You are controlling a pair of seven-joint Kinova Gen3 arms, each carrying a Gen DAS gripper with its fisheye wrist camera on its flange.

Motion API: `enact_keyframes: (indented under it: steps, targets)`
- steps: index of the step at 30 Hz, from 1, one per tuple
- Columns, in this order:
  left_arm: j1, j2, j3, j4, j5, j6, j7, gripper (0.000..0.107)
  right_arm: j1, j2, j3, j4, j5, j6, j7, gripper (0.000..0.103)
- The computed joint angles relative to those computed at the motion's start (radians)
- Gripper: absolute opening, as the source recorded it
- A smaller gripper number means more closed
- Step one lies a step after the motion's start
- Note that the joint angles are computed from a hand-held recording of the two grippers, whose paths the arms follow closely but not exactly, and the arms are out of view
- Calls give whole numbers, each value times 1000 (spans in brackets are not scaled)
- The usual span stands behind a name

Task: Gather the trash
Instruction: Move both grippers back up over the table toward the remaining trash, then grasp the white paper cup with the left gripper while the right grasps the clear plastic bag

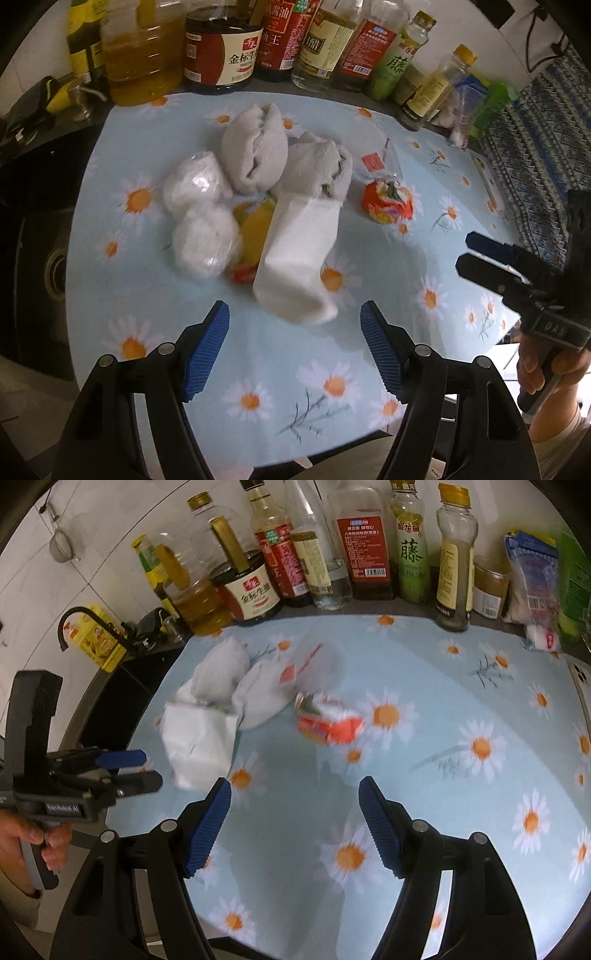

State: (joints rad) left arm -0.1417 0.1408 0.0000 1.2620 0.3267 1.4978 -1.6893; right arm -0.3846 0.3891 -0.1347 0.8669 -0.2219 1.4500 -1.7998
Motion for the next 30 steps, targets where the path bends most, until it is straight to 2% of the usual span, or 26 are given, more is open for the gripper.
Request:
enact_keyframes:
  steps: [2, 11, 16, 20, 21, 22, 23, 28, 30]
  targets:
    - [10, 28, 4, -20, -12, 0, 27, 71, 17, 27, -1, -28, -13, 0, 16, 76]
    - [43, 87, 19, -57, -71, -10, 107, 71, 89, 161, -15, -167, -100, 27, 43, 77]
    - [63, 108, 23, -79, -104, -11, 149, 69, 116, 269, -31, -292, -155, 76, 27, 77]
    - [75, 117, 28, -86, -120, -9, 169, 69, 145, 359, -52, -385, -215, 116, -46, 77]
    - [77, 118, 29, -86, -123, -9, 174, 68, 155, 378, -60, -403, -234, 124, -65, 77]
    - [78, 121, 30, -88, -121, -7, 177, 59, 164, 404, -69, -430, -253, 136, -86, 77]
    - [79, 124, 32, -90, -119, -7, 181, 57, 169, 424, -73, -453, -265, 149, -105, 77]
    - [94, 131, 35, -96, -135, -13, 193, 52, 178, 519, -93, -583, -306, 207, -189, 77]
    - [97, 129, 35, -95, -141, -15, 195, 52, 182, 550, -105, -620, -323, 223, -215, 73]
